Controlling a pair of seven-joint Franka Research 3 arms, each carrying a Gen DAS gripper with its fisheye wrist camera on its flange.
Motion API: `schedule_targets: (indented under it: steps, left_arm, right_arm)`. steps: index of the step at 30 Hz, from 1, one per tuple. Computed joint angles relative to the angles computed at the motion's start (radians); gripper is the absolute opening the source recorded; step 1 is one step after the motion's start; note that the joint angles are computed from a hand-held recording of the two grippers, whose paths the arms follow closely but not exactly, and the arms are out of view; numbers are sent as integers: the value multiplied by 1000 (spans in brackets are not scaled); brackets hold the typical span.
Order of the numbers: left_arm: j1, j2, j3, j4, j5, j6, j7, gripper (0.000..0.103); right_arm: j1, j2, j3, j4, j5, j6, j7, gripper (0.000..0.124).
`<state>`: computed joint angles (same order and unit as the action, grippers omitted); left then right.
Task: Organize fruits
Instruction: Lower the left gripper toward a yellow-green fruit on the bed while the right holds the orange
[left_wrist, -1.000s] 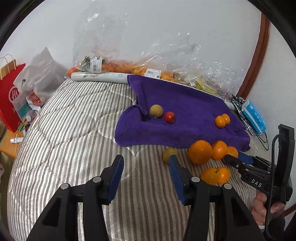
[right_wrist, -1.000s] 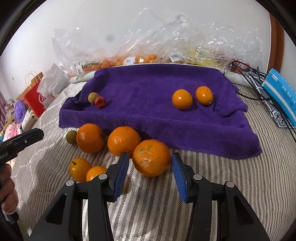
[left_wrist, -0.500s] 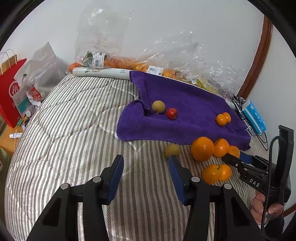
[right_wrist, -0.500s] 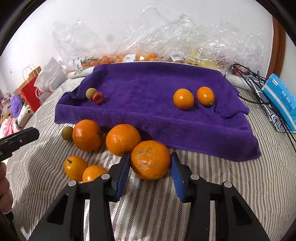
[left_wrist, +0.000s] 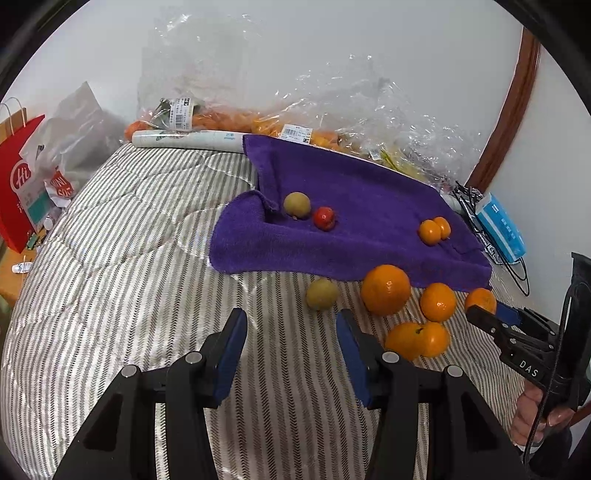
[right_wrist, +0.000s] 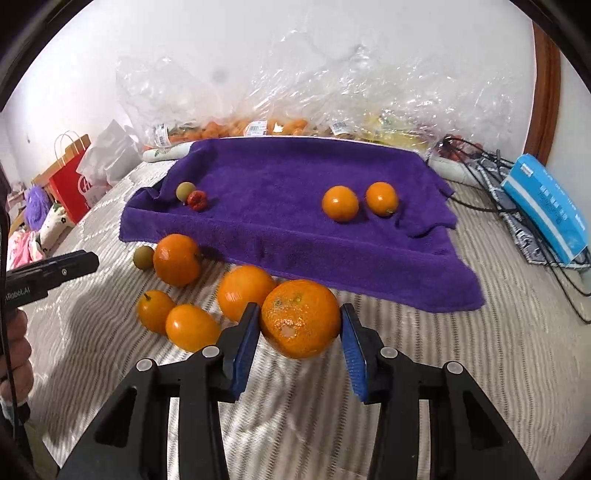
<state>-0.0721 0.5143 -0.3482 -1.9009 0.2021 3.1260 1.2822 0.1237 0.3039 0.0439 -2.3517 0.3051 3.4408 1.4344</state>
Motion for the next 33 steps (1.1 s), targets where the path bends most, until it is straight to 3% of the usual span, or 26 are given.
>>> schedule_targets:
  steps: [7,13,18,22,26,33]
  left_arm:
    - [24,37,-47,44,-29,-45,29,48]
    - [-15,63,-13,79,-30,-65,34,46]
    - [-29,94,-5,111,-31,-80,46,46]
    - [-78,104,51,116,-4,-39,25,45]
    - [-116,105,92,127,28,-42,0,45]
    - [-49,119,21,126,20,-31,20,45]
  right_arm:
    - [-67,8,40,-14,-45,-1,38,43]
    - [-141,33,91,-2,-116,-4,94,43]
    - [-101,39,57,4,-108,5,86,43]
    - [-199,43,133,3,-177,2,138,43]
    - [-153,46,91,17,-160,-28,131,43]
    - [-158,48,99,17,-150,-26,125,43]
